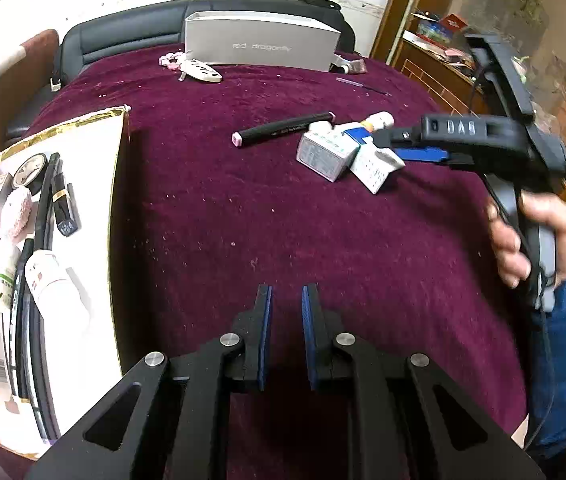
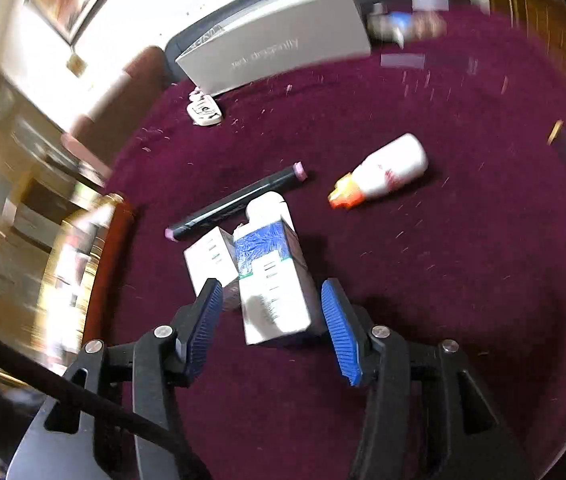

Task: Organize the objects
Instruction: 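Grasp the blue-white medicine box with the right gripper, then grasp the white barcode medicine box with the left gripper while the right gripper holds the blue box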

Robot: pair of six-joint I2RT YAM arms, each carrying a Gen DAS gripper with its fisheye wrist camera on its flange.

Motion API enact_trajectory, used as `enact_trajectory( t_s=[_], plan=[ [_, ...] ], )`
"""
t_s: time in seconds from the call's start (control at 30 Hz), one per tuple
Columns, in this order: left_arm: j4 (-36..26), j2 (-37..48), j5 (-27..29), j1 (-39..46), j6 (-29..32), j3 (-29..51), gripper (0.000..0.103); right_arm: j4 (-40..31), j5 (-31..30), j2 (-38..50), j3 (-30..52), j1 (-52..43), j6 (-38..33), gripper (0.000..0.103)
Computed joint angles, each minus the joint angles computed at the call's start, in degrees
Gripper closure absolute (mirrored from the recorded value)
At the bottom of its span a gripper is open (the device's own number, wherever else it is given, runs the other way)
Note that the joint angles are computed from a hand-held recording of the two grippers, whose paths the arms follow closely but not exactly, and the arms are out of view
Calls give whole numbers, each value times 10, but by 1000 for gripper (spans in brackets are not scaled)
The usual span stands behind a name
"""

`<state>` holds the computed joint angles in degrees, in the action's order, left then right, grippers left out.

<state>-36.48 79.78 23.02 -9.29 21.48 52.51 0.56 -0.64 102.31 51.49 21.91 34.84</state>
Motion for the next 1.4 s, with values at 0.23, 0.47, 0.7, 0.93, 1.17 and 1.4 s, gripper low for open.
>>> enact_trajectory(
  t_s=[0.23,0.47,0.7,0.93,1.17,1.4],
  plan=[
    [-1,22,-17,-17,-30,34,91,-51,95,58,69,40,-52,49],
    [-32,115,-21,-62,-93,136,90,15,108,42,-3,19,-45,72],
    [-8,203,-57,-140,-151,234,57,119,47,-35,-110,-23,-7,72],
    [-11,269,-112,-174,-197,296,48,136,24,-46,-118,-29,7,72],
    [-28,330,-158,-189,-234,358,46,149,17,-45,-122,-36,21,72],
    [-22,347,-142,-201,-231,369,41,151,12,-40,-120,-38,25,72]
  ],
)
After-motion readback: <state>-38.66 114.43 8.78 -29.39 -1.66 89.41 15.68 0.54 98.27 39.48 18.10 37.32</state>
